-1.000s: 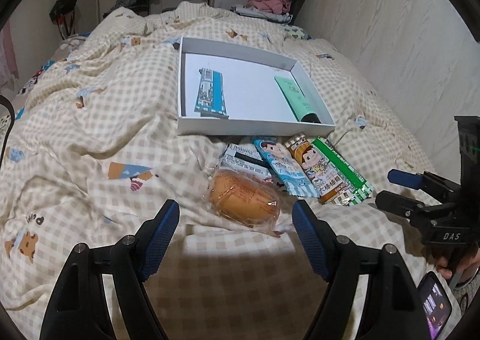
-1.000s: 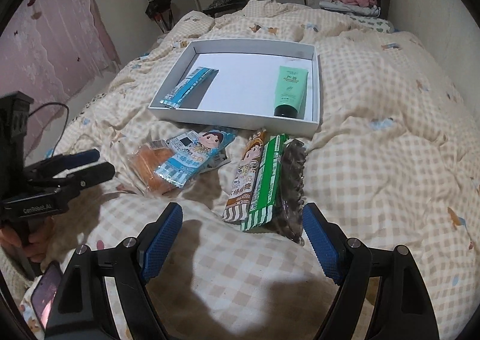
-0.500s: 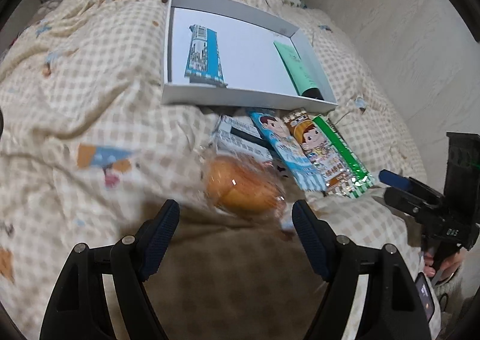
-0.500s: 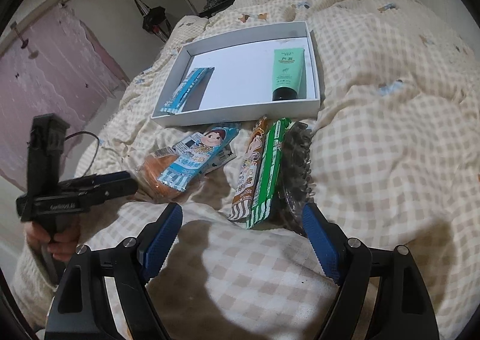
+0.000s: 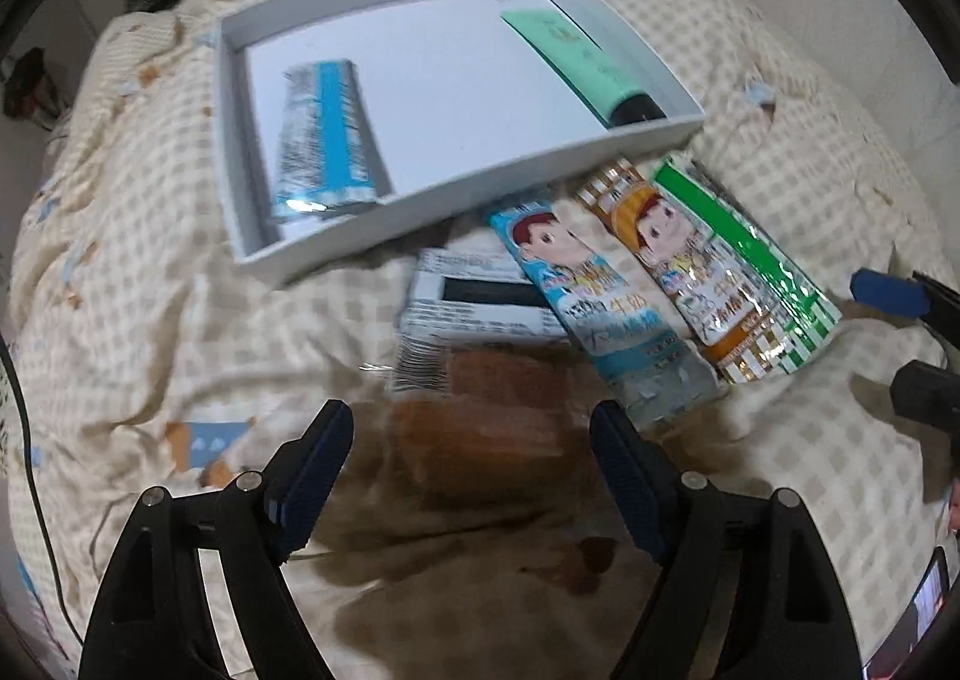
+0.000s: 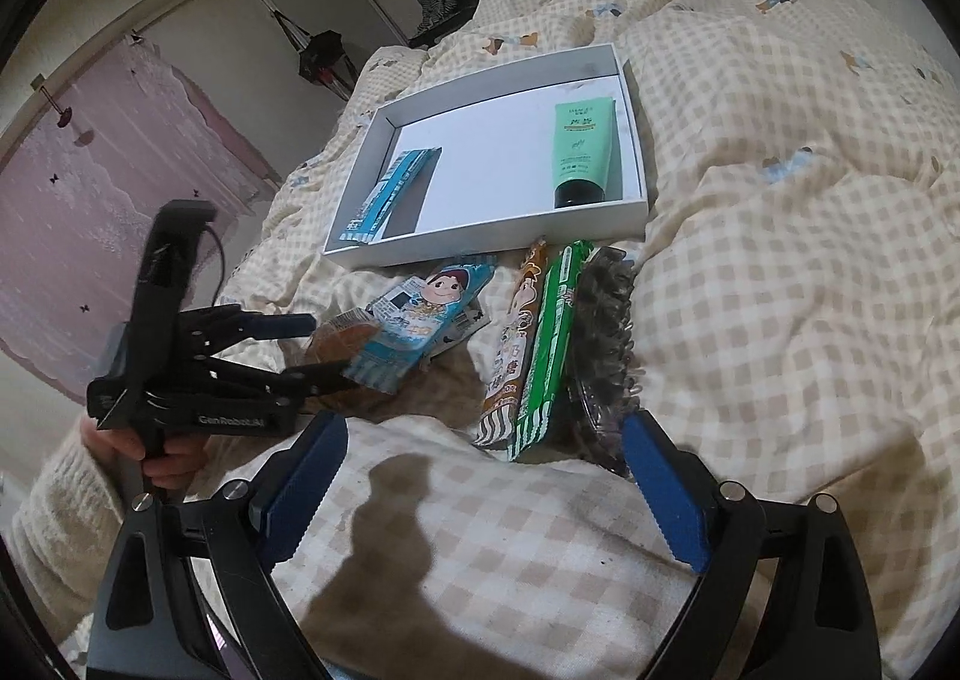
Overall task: Organize objects
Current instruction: 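Lower the left gripper onto the wrapped bread bun and close on it, then lift the bread bun with the left gripper while the right reaches for the candy stick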
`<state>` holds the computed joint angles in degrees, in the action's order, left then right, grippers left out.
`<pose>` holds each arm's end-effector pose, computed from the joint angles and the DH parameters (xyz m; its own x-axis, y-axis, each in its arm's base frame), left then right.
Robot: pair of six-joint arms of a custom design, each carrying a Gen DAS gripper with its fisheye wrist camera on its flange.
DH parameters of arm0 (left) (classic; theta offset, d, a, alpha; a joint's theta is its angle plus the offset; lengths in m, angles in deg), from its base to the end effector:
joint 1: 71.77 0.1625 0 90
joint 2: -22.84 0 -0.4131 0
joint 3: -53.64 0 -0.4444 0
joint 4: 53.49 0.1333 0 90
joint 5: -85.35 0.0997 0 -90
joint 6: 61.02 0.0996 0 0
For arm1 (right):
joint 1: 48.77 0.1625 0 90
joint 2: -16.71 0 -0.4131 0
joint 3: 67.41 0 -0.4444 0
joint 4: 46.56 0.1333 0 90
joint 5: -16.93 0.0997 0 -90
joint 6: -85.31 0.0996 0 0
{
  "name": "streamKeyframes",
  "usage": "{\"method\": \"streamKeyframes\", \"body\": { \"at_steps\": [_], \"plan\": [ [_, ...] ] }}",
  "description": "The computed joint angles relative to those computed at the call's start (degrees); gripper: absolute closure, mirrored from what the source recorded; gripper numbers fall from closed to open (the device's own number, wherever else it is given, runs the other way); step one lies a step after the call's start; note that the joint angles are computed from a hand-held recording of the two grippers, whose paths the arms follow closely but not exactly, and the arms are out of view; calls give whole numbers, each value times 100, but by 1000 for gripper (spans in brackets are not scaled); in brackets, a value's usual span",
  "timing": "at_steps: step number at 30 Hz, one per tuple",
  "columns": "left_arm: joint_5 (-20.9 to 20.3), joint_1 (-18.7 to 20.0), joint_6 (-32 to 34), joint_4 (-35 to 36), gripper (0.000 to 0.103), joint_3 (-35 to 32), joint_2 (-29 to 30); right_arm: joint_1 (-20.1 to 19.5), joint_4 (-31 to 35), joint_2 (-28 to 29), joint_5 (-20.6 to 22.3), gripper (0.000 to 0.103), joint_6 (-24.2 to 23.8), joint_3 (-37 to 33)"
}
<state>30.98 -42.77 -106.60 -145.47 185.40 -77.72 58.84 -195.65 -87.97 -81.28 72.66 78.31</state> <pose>-0.2150 -0.3379 0.2191 -0.6469 0.2919 -0.7045 0.4305 0.9024 -0.0215 0.2212 -0.3031 0.2075 -0.8705 -0.4495 0.2003 -0.4902 0.8279 -0.2726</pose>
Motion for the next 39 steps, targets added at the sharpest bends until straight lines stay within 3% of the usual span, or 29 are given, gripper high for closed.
{"method": "streamKeyframes", "body": {
  "at_steps": [6,15,18,23,29,32,36,39],
  "plan": [
    [-89,212,163,70,18,-135,312,-25,45,-24,33,9,9,10],
    [-251,485,163,-76,18,-126,236,-99,132,-46,132,9,23,-1],
    [-268,446,269,-89,28,-96,178,-117,148,-48,159,9,26,-1],
    [185,-44,-108,404,30,2,-157,-165,190,-82,256,9,0,10],
    [1371,-1034,-1921,949,30,362,-1470,-203,230,-102,314,9,1,14],
    [1882,-1302,-2245,694,29,696,-1936,-234,236,-118,355,9,7,20],
    [1657,-1210,-1580,-73,29,913,-1972,-270,259,-128,385,9,64,24],
    [1577,-1269,-1729,75,29,910,-1771,-293,258,-120,370,9,119,25]
  ]
}}
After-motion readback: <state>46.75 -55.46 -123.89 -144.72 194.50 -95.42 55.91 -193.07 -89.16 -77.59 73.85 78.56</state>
